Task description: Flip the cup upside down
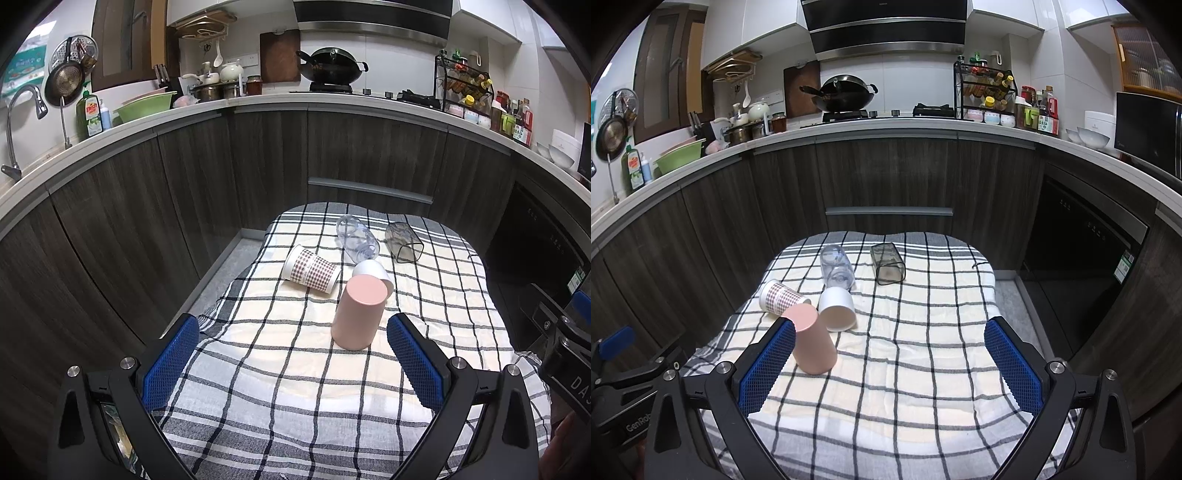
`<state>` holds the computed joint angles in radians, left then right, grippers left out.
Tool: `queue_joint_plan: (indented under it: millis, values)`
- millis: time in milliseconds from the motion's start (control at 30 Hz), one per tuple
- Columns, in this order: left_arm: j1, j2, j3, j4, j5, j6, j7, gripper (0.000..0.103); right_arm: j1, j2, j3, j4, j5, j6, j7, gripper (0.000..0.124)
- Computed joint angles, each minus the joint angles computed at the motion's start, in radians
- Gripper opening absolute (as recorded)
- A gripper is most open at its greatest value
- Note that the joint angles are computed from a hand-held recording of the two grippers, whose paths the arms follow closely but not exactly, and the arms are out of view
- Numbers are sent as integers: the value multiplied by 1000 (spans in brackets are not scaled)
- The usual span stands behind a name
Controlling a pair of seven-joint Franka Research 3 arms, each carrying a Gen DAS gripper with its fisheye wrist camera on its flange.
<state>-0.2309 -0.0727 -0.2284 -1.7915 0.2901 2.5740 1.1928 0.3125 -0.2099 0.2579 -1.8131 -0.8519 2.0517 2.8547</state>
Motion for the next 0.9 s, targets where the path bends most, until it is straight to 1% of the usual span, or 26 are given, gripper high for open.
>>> queue_joint_plan:
  millis: [900]
  values:
    - [0,9,0,-3,14,-7,-17,103,0,3,-7,7,4,2,-3,102]
